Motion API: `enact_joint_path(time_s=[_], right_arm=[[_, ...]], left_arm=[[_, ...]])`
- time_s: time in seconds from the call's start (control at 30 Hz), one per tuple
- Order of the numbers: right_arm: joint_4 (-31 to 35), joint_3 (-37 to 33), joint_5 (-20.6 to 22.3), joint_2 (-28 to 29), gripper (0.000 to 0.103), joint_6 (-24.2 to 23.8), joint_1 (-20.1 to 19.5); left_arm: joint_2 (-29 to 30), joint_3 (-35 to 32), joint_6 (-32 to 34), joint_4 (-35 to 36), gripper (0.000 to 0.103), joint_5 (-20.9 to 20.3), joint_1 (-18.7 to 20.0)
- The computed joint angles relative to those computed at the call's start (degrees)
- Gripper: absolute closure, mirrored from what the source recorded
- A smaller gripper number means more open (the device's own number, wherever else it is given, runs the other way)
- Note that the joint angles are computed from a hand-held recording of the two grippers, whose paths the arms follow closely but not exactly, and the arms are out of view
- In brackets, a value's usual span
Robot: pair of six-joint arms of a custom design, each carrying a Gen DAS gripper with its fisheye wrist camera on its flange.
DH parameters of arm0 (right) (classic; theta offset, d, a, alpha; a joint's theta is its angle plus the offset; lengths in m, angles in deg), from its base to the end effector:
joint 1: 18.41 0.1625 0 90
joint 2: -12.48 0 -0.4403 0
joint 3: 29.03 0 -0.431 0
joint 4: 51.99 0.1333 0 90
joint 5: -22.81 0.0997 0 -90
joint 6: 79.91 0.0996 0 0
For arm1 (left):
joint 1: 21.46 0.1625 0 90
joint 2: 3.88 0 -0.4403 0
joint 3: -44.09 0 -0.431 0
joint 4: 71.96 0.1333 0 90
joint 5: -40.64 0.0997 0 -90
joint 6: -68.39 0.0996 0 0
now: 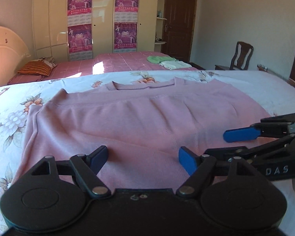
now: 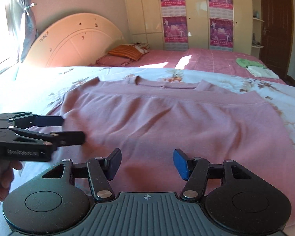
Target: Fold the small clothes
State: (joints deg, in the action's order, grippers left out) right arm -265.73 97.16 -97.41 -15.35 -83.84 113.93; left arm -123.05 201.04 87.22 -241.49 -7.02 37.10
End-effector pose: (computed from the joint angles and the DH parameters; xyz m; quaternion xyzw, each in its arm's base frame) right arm 0.3670 -0.2793 -0.0934 0.3174 -0.8886 0.2839 0.1704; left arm 0.0409 -0.3173 0.2944 0.2536 0.8435 -0.3673 0.2989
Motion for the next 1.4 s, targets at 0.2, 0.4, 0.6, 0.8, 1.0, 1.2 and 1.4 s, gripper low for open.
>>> enact_joint_path(time_s=[0.2,0.4,0.6,0.8,1.0,1.2,1.4], right_arm=[[0.2,3.8,-8.4,-1.5,0.044,0.9,-0.8],[-7.0,13.7,-14.2,-7.1,0.044,2.3,-6.0],[-6.8,13.7,-17.9,-8.8,0.044,4.3,-2.9],[-3.5,12.0,-19.5,-8.5,0.062,4.6,-2.9],[-3.9,4.5,-20.1,-5.1,0.067,-0.3,-5.7],[-1.2,4.2,-21.3,-7.3,0.067,-0.1,-7.3],[-1.5,5.4,-21.5,-7.3,0.066,1.2,-9.2]], left_arm=[[-7.3,0.3,1.3,5.6,0.021,1.6,5.5],[-16.3,-1.8,0.6,13.8,0.025,0.8,9.9],[-17.9,-1.2,-5.8,17.1,0.024,5.7,4.7],[-15.7,-0.9,-2.8,12.2,0.024,6.4,2.5],[4.3,-6.1,2.6,-3.6,0.018,3.1,8.2],[4.4,-8.5,3.2,-3.9,0.014,1.6,12.3],[3.8,-7.8,3.6,-4.1,0.014,1.8,13.4]])
